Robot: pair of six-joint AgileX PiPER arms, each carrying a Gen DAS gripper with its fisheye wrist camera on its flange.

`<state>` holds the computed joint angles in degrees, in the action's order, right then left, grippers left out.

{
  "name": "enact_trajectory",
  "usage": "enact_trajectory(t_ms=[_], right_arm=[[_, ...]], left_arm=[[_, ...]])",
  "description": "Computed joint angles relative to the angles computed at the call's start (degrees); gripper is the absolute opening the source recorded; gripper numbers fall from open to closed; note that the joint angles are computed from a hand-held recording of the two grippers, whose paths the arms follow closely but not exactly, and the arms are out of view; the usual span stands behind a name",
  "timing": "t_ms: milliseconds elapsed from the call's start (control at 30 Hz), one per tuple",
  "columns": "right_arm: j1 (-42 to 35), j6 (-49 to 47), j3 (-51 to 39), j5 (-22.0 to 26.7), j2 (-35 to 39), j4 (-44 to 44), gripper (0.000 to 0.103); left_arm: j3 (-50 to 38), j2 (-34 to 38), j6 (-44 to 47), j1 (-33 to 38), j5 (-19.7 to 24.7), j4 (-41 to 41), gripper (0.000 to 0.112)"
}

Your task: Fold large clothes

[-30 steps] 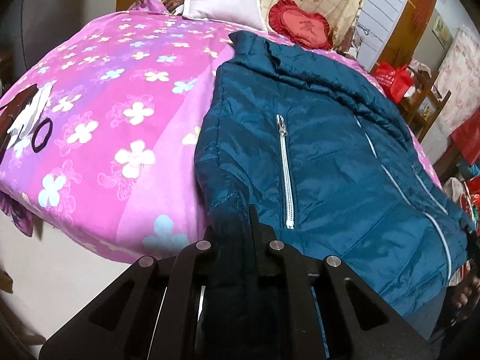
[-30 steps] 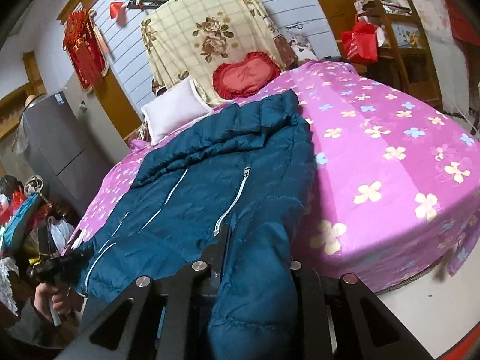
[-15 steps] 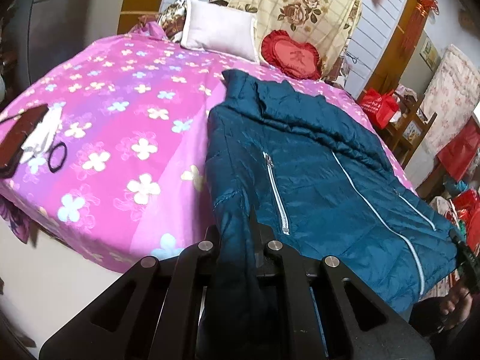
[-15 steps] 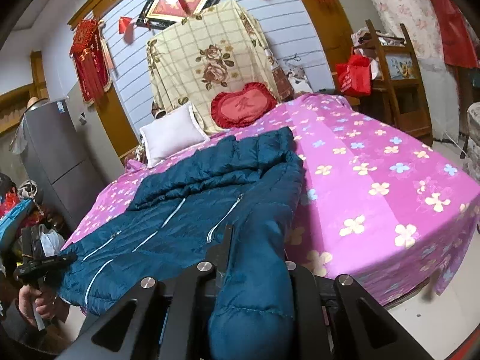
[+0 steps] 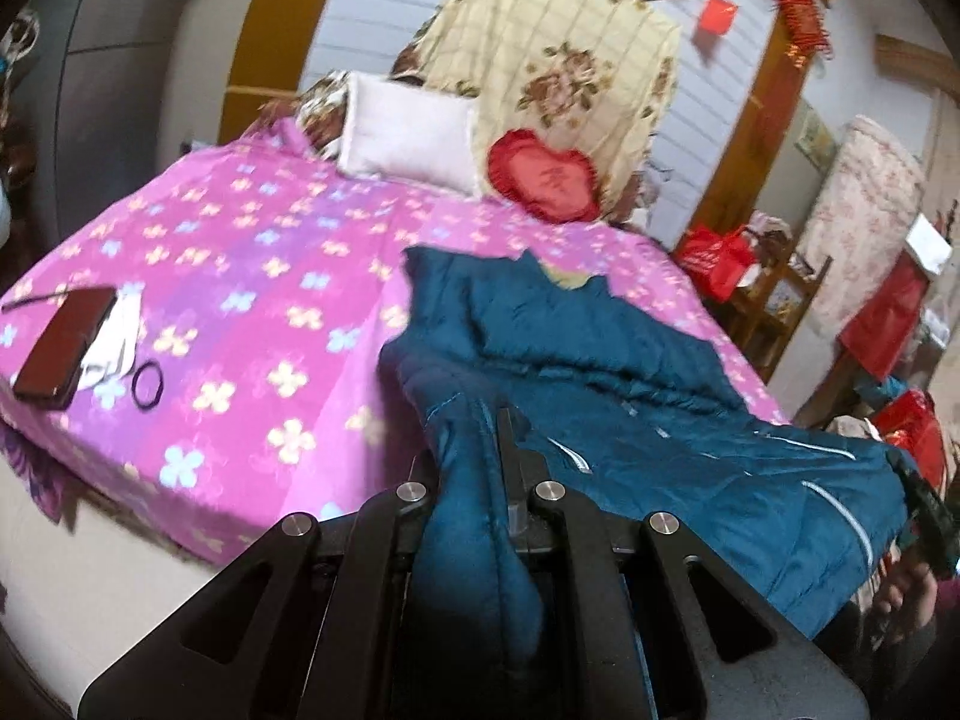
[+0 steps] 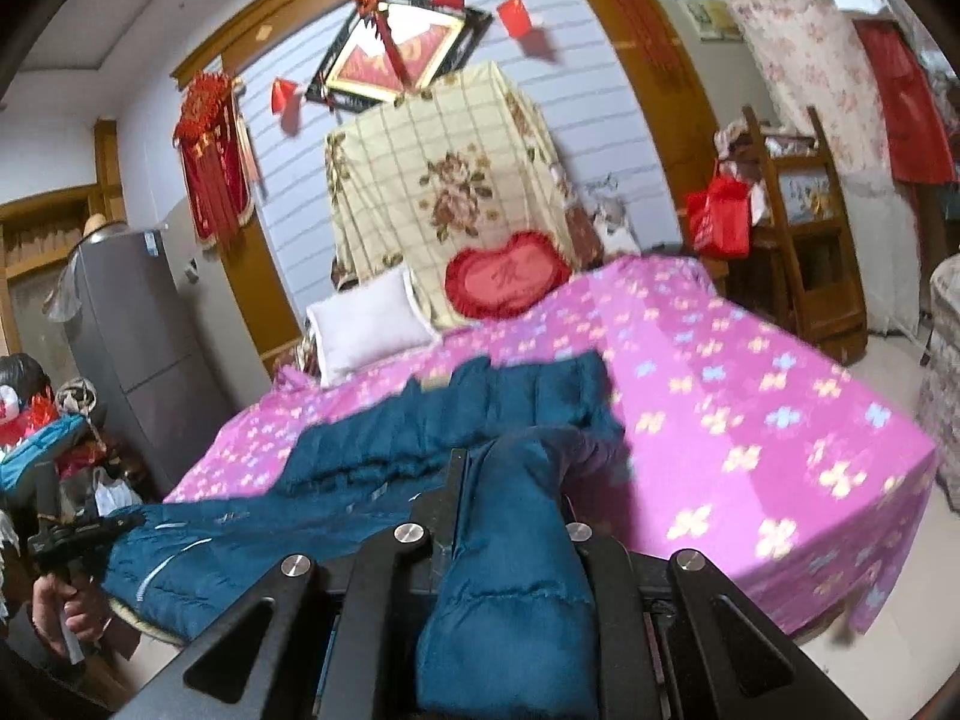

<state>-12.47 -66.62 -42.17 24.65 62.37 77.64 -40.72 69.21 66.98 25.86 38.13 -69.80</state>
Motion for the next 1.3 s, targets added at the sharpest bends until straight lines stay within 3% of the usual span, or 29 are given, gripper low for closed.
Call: enact_trajectory(t_ms=[67,233,433,533,600,700,867,1000,1167,1300], right_arm=[[-1.25,-0.68,-1.2,0.51,0.64,0.62,0.012],[-1.88,-7.52,-2.43,1.33,9.77,8.36,0.012],[1.43,-12.81,-7.64,-2.03,16.92,14.18,0.012],[2.46,-12.45,-13.01,-3.44,21.33,14.79,0.012],[3.22,-12.1,-16.95,-4.67,25.0,15.77,0.012],[5.07,-10.2,-23.42,-8.29,31.17,15.69,0.012],[7.41,-1.38,-35.47,-12.85,41.7,8.26,0.012],[7.94,19.13,-45.74,-13.67,49.12,-12.16,0.013],[7.77,44.39,-61.36,-9.95,57.33,-37.44,0.012],[8.16,59.83,-84.06,-2.29,67.65,-54.16,0.012]], left_arm=[[0.66,-0.52,2.36,-1.3,-1.31,-1.87,0.006],[0.3,7.04,2.87,-8.82,-12.25,-4.14,0.006],[-7.16,13.59,-0.45,-13.27,-17.31,-3.86,0.006],[-14.24,17.48,-6.57,-16.37,-20.27,1.18,0.006],[-18.48,21.09,-5.57,-18.14,-22.62,0.54,0.006],[-26.67,27.81,-18.13,-20.24,-24.44,11.96,0.006],[-38.75,38.0,-45.57,-24.26,-29.01,40.43,0.006],[-51.02,46.07,-67.99,-25.83,-25.11,63.08,0.006],[-66.95,51.86,-75.15,-26.43,-18.56,68.29,0.006],[-88.62,60.95,-80.04,-26.81,-9.97,72.22,0.006]])
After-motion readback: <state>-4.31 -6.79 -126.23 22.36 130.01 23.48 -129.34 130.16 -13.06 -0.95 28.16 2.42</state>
